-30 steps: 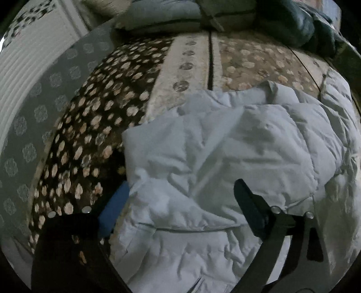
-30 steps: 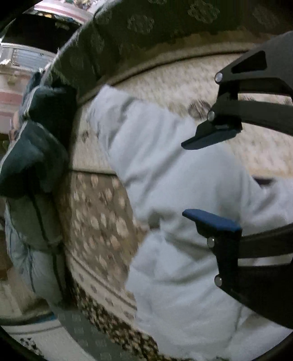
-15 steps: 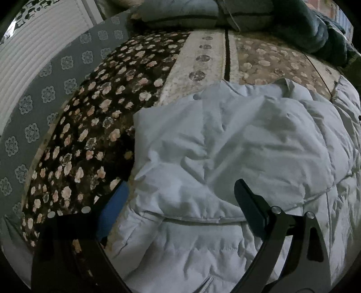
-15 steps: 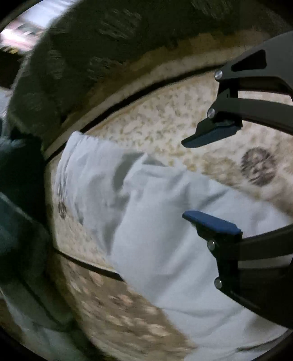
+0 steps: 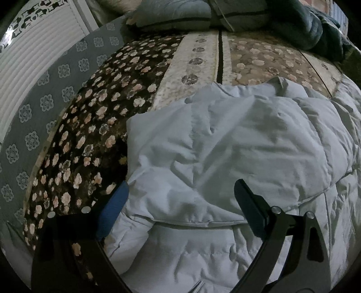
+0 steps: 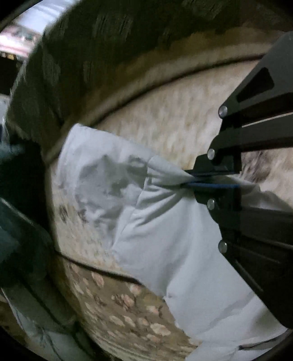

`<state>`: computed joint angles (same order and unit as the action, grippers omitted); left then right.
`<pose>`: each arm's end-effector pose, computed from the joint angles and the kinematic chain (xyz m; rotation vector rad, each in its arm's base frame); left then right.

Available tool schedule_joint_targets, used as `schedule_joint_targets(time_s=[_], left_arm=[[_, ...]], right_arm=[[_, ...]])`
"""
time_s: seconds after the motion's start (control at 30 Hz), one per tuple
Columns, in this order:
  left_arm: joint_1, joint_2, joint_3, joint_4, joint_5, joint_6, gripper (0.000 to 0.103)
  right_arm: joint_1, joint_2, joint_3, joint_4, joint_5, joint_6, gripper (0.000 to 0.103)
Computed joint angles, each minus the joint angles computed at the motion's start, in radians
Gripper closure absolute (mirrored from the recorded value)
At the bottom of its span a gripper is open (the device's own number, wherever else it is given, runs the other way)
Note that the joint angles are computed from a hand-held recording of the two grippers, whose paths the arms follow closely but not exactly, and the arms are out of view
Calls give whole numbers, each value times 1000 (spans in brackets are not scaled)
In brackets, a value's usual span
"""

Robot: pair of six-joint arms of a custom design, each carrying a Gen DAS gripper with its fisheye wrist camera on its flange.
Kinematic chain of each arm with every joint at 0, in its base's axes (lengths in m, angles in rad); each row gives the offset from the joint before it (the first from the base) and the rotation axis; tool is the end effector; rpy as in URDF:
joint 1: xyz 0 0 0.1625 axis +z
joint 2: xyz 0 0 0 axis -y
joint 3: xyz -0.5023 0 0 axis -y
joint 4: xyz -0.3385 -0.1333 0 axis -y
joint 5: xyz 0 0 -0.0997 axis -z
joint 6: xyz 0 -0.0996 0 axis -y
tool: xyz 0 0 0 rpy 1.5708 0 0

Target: Fold large clothes

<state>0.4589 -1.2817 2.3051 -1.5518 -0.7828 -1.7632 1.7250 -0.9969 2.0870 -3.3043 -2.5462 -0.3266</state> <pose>-0.1867 -0.3197 0.2334 -0.1816 1.9828 -0.6503 0.1336 -0.5283 0.2993 0.1365 -2.0840 0.5890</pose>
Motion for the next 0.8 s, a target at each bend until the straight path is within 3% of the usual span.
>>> schedule_joint_targets(time_s=[0.07,0.17,0.23,0.27,0.33,0.37,0.4,0.47,0.53,0.67,0.8], left_arm=[[-3,-6,1,1,0,-5,9],[-8,-14,3,8,3,-16,9],[-9,-16,2,16,3,-24,9],[-8,-18,5,9,2,-19,9],[-7,-15,0,17,0,-17,9],[-7,-13,-2,23,-2,-19,9],[-5,-11,-4,27,-4,-21,9],[-2,-11,2,9,-4,-11,9],[3,-8,7,-9,-7,-1,9],[8,1,15,-37,-6,20,9],[14,13,7,-16,-8,12,9]], right_arm=[[14,-27,41,-71,-60,-36,99],[18,-117,120,-94,-105,-16,99],[-4,-197,159,-10,-80,59,98],[-36,-255,172,77,-16,110,95],[-74,-300,173,170,35,120,89],[-79,-309,168,209,34,126,77],[-83,-320,167,234,36,123,57],[-69,-330,178,157,17,63,38],[-63,-326,178,89,4,23,37],[-126,-338,108,165,59,77,37],[-190,-303,63,169,126,103,37]])
